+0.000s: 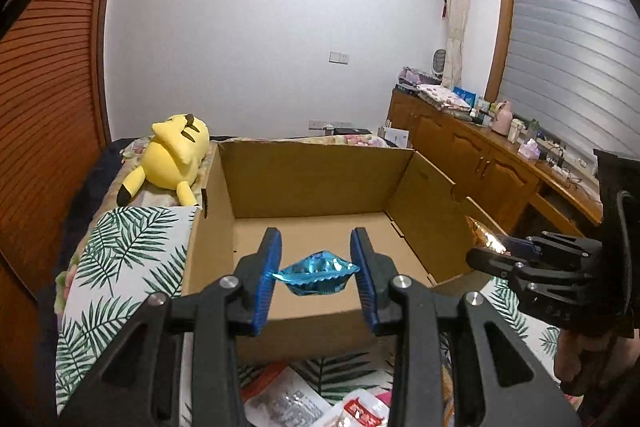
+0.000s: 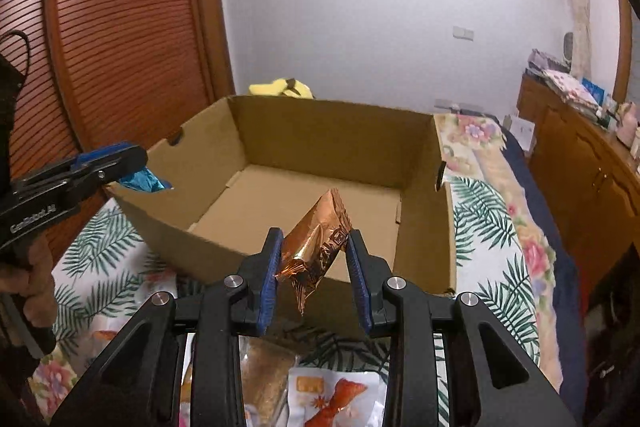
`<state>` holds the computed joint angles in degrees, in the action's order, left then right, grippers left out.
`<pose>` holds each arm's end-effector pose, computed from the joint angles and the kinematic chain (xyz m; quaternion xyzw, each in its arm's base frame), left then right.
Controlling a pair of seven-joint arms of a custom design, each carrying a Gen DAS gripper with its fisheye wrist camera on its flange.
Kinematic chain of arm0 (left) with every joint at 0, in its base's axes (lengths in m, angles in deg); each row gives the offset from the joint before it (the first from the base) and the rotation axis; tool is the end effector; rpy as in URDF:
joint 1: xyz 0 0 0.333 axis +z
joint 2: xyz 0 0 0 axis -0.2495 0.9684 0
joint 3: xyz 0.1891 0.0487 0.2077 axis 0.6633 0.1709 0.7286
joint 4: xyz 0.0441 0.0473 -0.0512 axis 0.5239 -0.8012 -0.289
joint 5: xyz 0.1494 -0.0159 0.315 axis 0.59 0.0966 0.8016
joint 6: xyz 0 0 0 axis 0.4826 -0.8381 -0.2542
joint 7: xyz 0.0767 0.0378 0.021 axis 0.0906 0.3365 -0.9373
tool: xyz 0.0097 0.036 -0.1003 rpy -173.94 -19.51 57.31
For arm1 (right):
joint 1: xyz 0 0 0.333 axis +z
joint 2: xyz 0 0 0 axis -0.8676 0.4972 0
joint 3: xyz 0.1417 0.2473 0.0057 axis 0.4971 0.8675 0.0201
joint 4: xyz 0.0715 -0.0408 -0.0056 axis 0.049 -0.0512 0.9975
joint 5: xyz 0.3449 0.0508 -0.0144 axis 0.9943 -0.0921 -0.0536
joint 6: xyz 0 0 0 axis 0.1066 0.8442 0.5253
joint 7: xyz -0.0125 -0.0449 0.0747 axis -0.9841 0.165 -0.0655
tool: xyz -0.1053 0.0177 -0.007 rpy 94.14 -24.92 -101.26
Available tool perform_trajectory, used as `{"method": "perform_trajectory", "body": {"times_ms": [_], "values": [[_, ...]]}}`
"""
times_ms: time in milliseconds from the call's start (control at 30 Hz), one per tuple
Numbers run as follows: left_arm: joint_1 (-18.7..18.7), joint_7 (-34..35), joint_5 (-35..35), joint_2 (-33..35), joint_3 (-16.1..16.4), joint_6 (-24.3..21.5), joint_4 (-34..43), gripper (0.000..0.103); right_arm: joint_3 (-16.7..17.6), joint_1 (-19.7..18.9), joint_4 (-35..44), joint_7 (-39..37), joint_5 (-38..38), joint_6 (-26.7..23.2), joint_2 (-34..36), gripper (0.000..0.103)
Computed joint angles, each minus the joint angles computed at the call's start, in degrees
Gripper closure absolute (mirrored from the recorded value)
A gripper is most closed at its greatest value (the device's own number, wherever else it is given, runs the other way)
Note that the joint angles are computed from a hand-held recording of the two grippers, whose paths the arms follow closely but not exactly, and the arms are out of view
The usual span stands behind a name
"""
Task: Organize snacks
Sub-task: 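Carry both snacks over the box and open both tools to drop them, then grasp the chicken-feet packet with the left tool while the right tool grasps the orange sausage packet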
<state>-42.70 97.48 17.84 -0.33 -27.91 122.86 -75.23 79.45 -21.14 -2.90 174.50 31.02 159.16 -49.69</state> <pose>0.6288 -0.3837 0.4647 -0.5007 0.7035 -0.4553 0.2170 0.5923 0.4242 0.4586 -0.6687 0.6117 -0.2472 0.3429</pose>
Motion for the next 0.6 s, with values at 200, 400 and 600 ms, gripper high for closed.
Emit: {"method": "perform_trajectory", "body": {"times_ms": [200, 400, 600], "values": [[-1.7, -2.5, 1.6, 2.9, 2.7, -2.3, 4.5, 0.067, 0.6, -1.2, 2.3, -0.2, 2.5, -0.3, 2.2, 0.071], [-1.5, -4.3, 3.3, 3.8, 3.4, -2.3, 5.6, 0.043, 0.3, -1.7, 1.6, 0.2, 3.8, 2.4, 2.3, 0.044], [-1.4, -4.9, 4.5, 1.5, 3.6, -1.0, 2.0, 0.025, -1.9, 0.1, -4.4, 3.0, 0.9, 7.9, -1.4, 0.044]]}}
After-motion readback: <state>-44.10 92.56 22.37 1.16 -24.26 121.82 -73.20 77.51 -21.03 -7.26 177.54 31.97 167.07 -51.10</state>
